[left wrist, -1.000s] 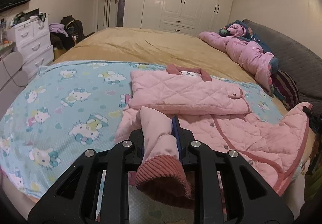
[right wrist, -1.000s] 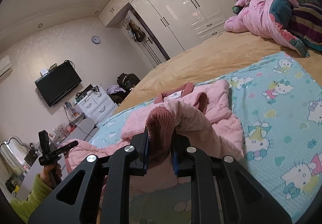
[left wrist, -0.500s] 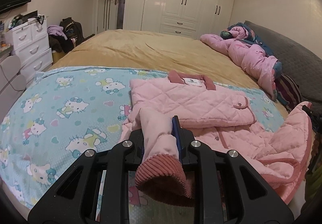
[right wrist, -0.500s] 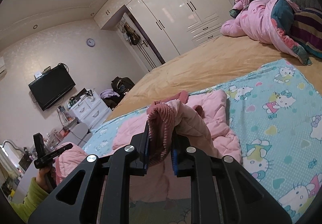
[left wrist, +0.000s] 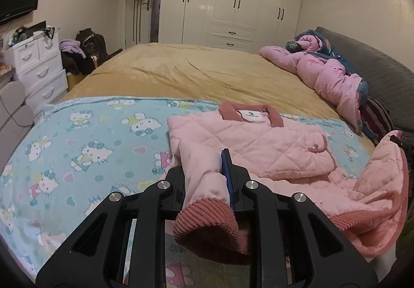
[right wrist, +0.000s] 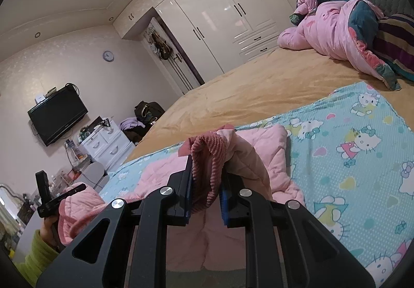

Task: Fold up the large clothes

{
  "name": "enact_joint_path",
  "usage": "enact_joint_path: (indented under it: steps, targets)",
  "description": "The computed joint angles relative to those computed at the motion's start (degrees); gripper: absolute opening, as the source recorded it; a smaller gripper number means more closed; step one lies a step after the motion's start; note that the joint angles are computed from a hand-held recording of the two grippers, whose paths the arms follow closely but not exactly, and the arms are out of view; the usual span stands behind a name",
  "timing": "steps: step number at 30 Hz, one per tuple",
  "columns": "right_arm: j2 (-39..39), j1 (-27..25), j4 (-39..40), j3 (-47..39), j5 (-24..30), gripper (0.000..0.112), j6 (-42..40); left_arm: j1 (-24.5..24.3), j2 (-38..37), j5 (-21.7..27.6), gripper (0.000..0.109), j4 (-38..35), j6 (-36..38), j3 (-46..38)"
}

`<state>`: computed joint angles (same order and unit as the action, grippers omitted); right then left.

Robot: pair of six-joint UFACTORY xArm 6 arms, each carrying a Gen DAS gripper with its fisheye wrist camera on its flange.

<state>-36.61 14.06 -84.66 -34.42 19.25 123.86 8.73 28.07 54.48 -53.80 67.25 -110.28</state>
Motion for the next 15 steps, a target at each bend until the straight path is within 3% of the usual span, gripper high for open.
enact_joint_path:
  steps: [10, 15]
  targets:
    - [4.95, -5.31, -0.09, -5.84, -2.31, 0.016, -3.85, -1.83, 7.41, -0.78, 0.014, 3.61, -5.78, -12.04]
    - [7.79, -8.66, -0.42, -9.11, -3.84, 0.016, -4.91, -2.56, 14.70, 0.83, 0.014, 6.85, -10.97, -24.30]
